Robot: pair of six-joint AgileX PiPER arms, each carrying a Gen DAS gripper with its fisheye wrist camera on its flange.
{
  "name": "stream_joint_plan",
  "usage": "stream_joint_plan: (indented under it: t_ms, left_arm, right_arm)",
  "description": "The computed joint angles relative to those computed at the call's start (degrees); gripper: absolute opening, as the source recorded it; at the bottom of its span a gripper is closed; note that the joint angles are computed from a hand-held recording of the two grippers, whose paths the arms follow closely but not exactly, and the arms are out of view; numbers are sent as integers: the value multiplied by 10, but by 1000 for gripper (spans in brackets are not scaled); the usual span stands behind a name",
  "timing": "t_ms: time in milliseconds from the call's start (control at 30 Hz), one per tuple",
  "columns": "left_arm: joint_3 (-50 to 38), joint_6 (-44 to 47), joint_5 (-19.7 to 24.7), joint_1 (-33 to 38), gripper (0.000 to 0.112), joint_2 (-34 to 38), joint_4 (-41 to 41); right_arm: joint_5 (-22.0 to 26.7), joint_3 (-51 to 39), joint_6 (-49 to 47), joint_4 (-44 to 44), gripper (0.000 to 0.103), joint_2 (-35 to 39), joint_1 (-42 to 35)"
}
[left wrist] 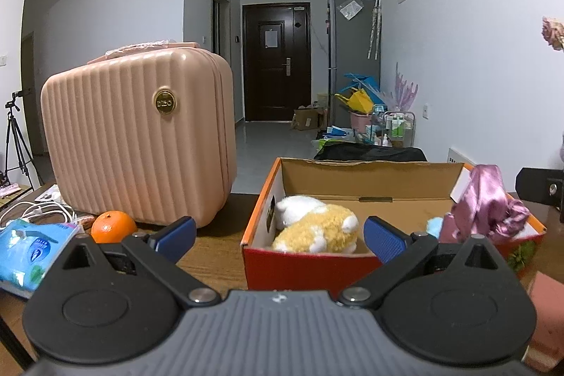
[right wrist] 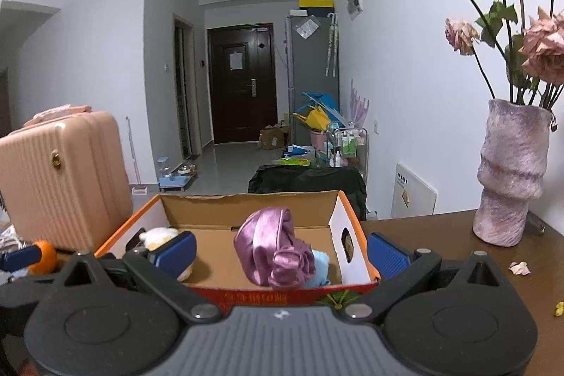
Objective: Organize soft objects
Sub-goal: 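Withdraw both open tools from the box back over the table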
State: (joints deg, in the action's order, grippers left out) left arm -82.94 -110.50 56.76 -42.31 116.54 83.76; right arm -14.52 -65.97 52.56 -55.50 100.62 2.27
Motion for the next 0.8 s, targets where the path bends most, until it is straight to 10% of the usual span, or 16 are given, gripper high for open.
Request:
stream_joint_plan:
  t_ms: [800]
  left_arm:
    - [168,-86,84,-171,103,-97,-36]
  right_arm:
    - [-160,278,-119,-6,103,-166,-139]
